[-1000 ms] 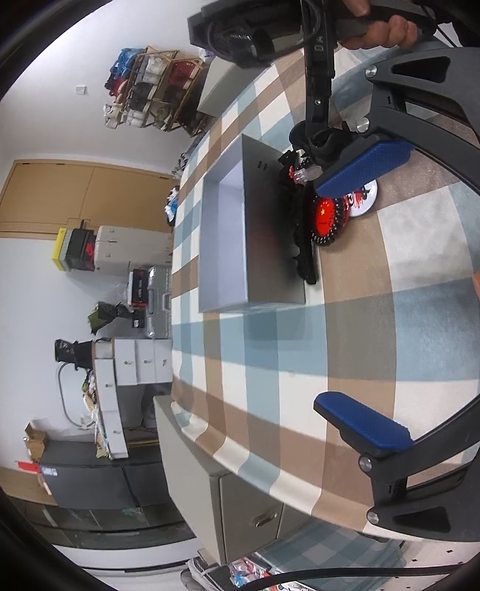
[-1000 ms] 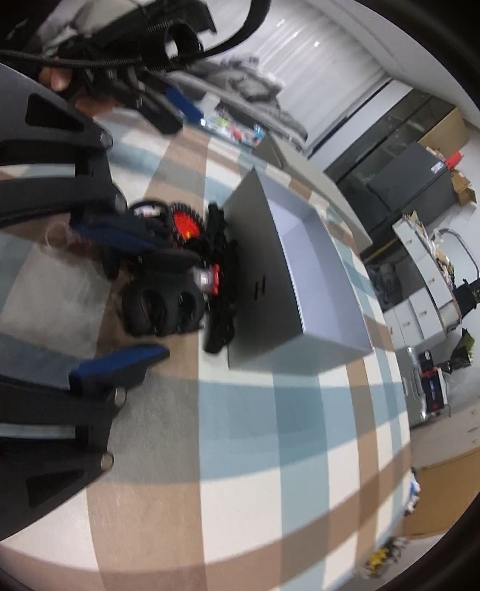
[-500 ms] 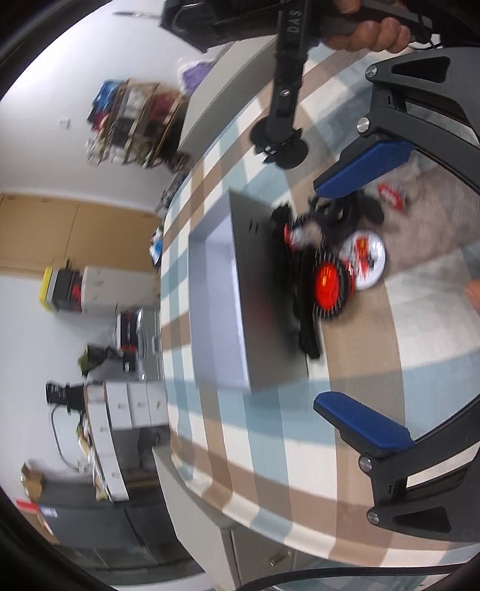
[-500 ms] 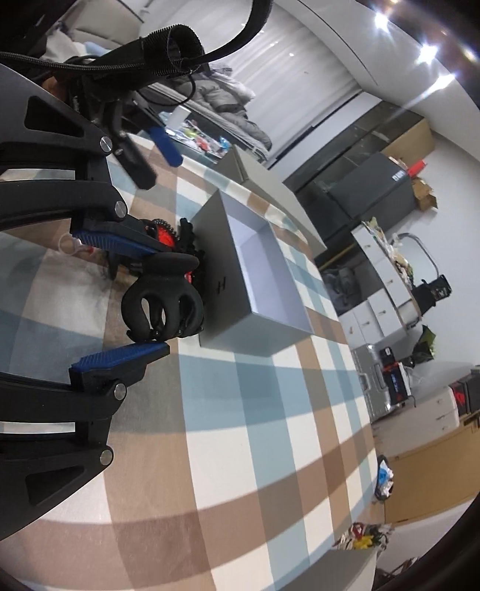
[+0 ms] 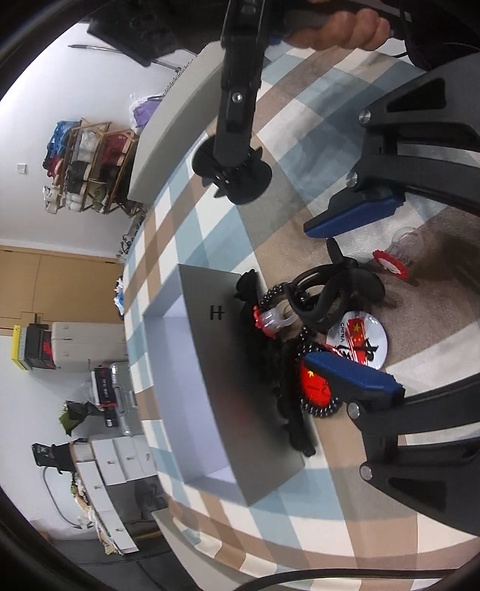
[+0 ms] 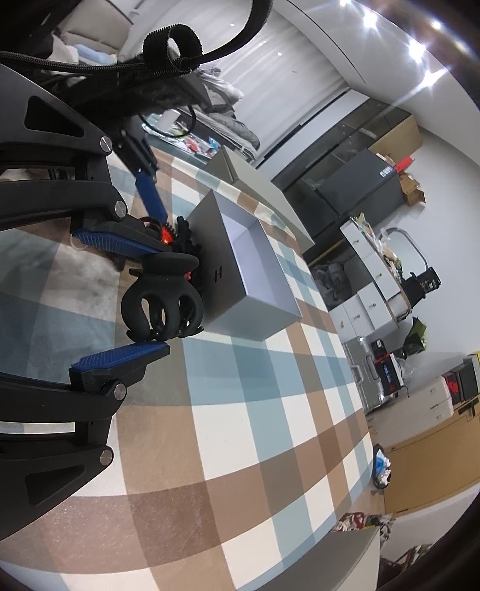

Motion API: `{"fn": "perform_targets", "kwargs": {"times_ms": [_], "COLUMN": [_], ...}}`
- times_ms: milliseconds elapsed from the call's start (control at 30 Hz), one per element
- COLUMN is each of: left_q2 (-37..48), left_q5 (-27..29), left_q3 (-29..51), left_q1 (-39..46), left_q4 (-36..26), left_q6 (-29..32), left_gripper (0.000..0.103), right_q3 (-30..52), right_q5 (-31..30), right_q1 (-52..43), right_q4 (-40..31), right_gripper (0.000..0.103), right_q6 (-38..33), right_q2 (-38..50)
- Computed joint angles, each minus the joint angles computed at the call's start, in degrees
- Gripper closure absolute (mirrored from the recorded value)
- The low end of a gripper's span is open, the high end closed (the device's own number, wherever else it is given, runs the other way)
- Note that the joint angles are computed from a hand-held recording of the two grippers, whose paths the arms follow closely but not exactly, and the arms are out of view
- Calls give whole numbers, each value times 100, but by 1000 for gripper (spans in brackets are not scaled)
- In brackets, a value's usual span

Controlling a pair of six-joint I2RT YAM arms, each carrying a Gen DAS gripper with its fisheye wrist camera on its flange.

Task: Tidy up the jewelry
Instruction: 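Carry the black claw clip into the grey box and open the right gripper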

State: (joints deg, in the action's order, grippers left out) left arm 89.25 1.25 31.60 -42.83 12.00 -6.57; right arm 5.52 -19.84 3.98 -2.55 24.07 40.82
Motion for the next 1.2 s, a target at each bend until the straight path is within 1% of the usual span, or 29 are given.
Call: {"fn": "perform_targets", "kwargs": {"times_ms": [33,67,100,200,233,300,367,433,533,800,867,1100,1200], "left_q2": [-10,-51,-85,-325,-405,-494,-701,-730,-696,-826,-831,-519,-395], "left_q5": [133,199,274,475,478,542,506,496,550,436,396,321,242], "left_q3": [13,-9,-6,-67,-128,-127,-264,-306,-322,-351,-363,-217,-176], "left_q1": [45,67,97,164,155,160,167,177,275,598,693,1043,1152], "left_q4": [-40,-42,-97,-264,-217,-267,-195,-121,22,299,457,848,1010], "left_q6": [-16,-44,-44,44,71,155,224,266,186,81,48,-24,-64], "left_gripper": [45,53,55,56,77,76,76,76,76,76,76,76,76], "right_q3": [1,4,13,45,62,96,161,215,315,474,550,1034,1272], "right_q5": [18,15,40,100,129,150,227,292,361,361,405,278,356], "right_q1": [7,-7,14,99,141,175,289,389,544,664,698,588,654], "right_q4": [-1,-12,-16,-48,-55,-33,53,146,294,766,891,1369,1464], "right_gripper": [59,59,59,59,59,59,59,59,59,59,59,59,59], "right_q6": [20,25,57,138,154,148,186,211,240,308,326,461,498], "right_q2": [0,1,11,-24,-34,-12,112,236,450,793,912,1791,2209]}}
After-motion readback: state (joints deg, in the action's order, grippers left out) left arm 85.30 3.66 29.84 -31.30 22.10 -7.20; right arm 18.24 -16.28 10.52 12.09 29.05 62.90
